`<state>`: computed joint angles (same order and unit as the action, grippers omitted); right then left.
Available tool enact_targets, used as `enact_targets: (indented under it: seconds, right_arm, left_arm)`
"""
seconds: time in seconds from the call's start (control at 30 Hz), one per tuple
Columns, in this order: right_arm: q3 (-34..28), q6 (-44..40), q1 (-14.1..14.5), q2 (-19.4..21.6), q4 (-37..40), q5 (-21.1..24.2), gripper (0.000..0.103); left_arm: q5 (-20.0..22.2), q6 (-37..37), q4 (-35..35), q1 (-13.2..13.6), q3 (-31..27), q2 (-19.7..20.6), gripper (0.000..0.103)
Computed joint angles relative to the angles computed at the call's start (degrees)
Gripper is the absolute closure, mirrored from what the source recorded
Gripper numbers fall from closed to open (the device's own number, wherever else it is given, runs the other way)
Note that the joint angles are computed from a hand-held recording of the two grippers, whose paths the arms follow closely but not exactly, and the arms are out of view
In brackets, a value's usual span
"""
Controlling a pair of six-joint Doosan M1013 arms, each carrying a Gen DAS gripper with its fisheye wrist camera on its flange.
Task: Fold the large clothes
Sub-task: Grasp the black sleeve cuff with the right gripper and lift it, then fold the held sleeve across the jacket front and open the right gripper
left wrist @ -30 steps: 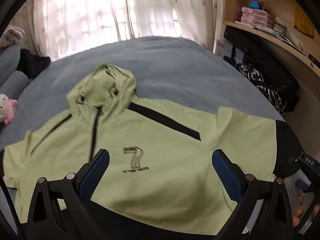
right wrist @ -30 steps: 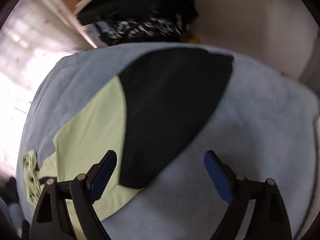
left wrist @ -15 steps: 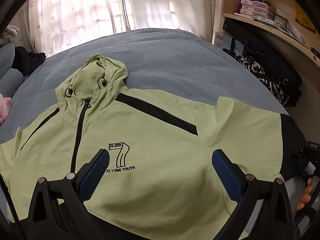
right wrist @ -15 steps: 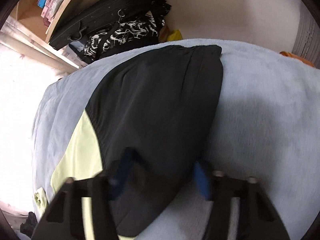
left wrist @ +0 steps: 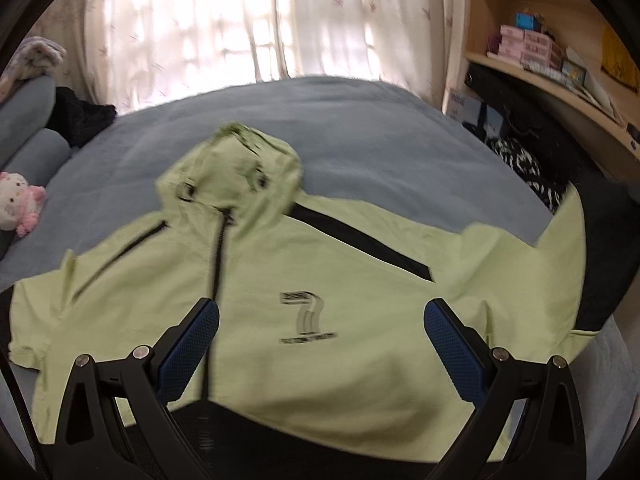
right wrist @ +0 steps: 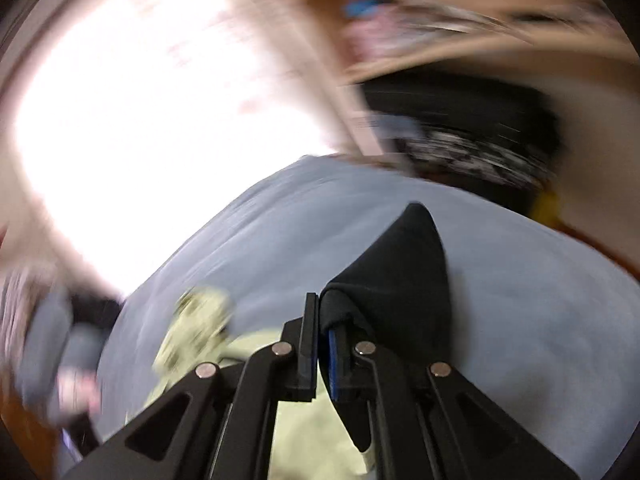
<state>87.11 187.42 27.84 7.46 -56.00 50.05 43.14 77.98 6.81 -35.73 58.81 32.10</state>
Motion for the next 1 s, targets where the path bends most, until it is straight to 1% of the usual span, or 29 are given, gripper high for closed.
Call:
enact_targets:
  seconds: [0.07, 0.1, 0.17, 0.23, 0.3, 0.37, 0.5, 0.53, 0.57, 0.63, 0.7, 0.73, 0.77, 0.8, 0.87, 0.93, 1.0]
  right_arm:
    - [-3.1, -9.03, 1.26, 2.45, 3.47, -2.83, 0.1]
    - [-4.64, -13.77, 1.88, 3.89, 5.69, -3.75, 0.1]
    - [-7.0, -20.97, 2.82, 6.38, 9.38, -3.57, 0.1]
    - [-9.11, -27.63, 3.53, 9.03, 14.89, -3.1, 0.1]
    - [-9.96, -32.23, 3.81, 11.0, 21.06, -2.89, 0.1]
    - [-10.49, -34.96, 3.79, 12.61, 25.52, -1.75, 0.1]
    - [-8.8, -36.68, 4.35, 13.15, 31.11, -1.41, 0.099]
    - [-9.39, -37.01, 4.45, 13.68, 32.16, -0.89, 0.098]
    - [-8.64, -37.02, 4.44, 13.4, 33.64, -1.55, 0.097]
    - [-6.5, -37.98, 4.01, 12.31, 37.53, -5.03, 0.091]
    - [-4.88, -38.13, 3.88, 11.12, 39.43, -7.76, 0.074]
    - [-4.0, -37.3, 3.98, 10.48, 39.49, -9.06, 0.069]
    - [-3.21, -36.08, 4.1, 9.84, 39.32, -10.12, 0.061]
    - [-2.7, -35.53, 4.05, 9.31, 39.69, -10.92, 0.057]
    - [-0.68, -32.44, 4.23, 7.74, 39.21, -12.34, 0.057]
    - [0.74, -27.8, 4.53, 6.59, 37.05, -11.81, 0.057]
    - [2.31, -22.32, 4.71, 5.42, 34.6, -10.42, 0.057]
  left_arm:
    - [-1.88, -1.6, 1.85, 1.03, 2.17, -1.56, 0.001]
    - [-2.03, -2.44, 2.63, 1.66, 2.95, -2.16, 0.001]
    - [-1.31, -2.23, 2.07, 2.93, 3.48, -2.82, 0.002]
    - [-0.95, -2.89, 1.81, 4.23, 4.2, -3.34, 0.002]
    - [0.18, -2.0, -0.14, 5.52, 4.5, -3.46, 0.002]
    - [2.25, -0.54, -2.92, 6.64, 4.25, -3.13, 0.002]
    - [3.87, 1.9, -7.87, 7.9, 4.52, -2.72, 0.002]
    - [4.14, 2.63, -9.0, 8.1, 4.56, -2.6, 0.002]
    - [4.72, 3.77, -10.9, 8.34, 4.37, -2.41, 0.002]
    - [5.51, 6.75, -15.51, 8.98, 4.78, -2.47, 0.002]
    - [6.89, 8.57, -18.83, 9.24, 4.26, -1.99, 0.002]
    - [7.53, 9.06, -19.82, 9.26, 4.03, -1.82, 0.002]
    - [8.34, 9.68, -20.85, 9.25, 3.71, -1.59, 0.002]
    - [8.93, 10.04, -21.31, 9.11, 3.55, -1.51, 0.002]
    - [9.7, 11.42, -21.98, 8.6, 3.29, -1.4, 0.002]
    - [10.29, 13.7, -21.64, 7.66, 2.82, -1.21, 0.002]
    - [12.04, 17.44, -20.91, 6.29, 1.71, -0.6, 0.002]
